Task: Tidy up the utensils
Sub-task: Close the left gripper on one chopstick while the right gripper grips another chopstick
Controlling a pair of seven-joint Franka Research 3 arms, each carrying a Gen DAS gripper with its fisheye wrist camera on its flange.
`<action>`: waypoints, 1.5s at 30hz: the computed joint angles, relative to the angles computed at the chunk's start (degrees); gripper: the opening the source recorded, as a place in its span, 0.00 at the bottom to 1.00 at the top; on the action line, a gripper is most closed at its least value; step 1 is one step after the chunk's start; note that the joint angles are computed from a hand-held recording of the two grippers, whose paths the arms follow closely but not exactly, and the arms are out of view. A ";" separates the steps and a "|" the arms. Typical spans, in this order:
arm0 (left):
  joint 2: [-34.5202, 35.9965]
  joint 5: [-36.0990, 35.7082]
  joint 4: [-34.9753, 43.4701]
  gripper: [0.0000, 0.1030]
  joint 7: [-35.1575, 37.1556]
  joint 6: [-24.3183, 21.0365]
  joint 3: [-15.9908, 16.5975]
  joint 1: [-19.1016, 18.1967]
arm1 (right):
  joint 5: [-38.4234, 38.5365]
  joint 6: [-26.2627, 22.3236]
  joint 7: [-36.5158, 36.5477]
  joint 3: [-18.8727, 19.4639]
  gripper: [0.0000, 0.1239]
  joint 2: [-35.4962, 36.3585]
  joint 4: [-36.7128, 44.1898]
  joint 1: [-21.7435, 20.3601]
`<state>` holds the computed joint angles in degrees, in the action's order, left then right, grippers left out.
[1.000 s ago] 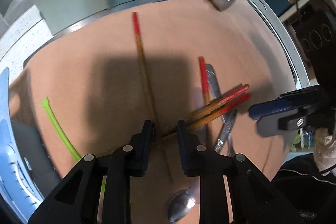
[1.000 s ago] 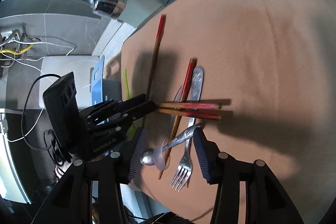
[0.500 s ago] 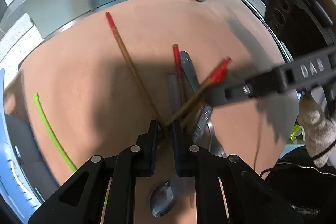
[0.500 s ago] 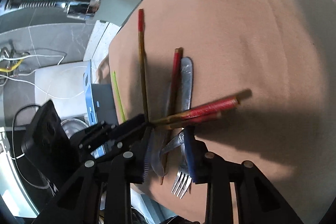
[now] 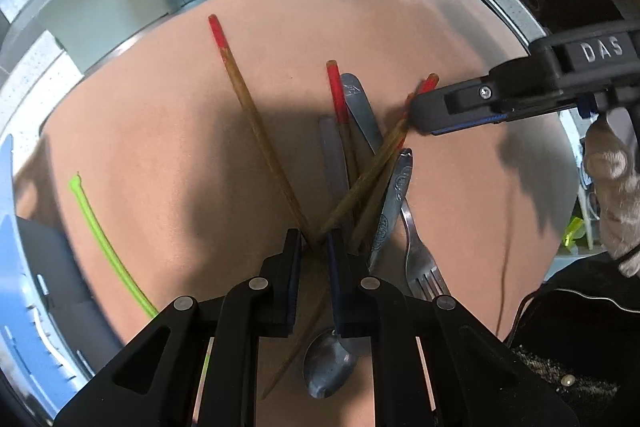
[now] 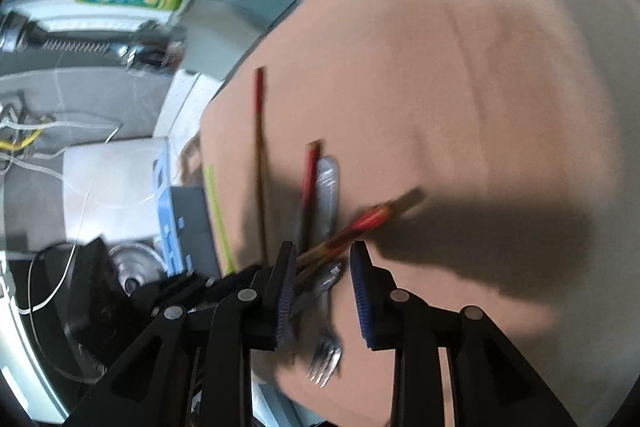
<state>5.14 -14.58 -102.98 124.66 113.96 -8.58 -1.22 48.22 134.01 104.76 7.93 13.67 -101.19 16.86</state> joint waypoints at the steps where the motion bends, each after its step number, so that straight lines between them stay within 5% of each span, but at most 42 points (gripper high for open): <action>1: 0.28 -0.21 0.38 0.11 0.25 -0.43 0.05 0.11 | -1.45 -0.06 0.99 -0.13 0.21 0.33 0.75 0.43; 13: 4.36 1.42 6.75 0.14 -1.08 -0.90 0.14 1.85 | -0.38 -1.94 3.54 0.76 0.21 4.08 4.57 0.28; 15: 5.00 1.35 7.64 0.24 -0.91 -0.82 -0.15 1.96 | -1.58 -2.08 4.83 0.64 0.21 4.87 5.73 0.62; 28: 15.48 4.43 18.96 0.24 -4.75 -2.20 -2.00 2.57 | -6.60 -4.75 15.09 0.53 0.21 9.63 11.83 1.06; 45: 11.05 3.68 12.07 0.09 -2.89 2.58 -2.13 2.98 | -8.85 -2.84 18.31 0.69 0.11 10.68 12.57 0.74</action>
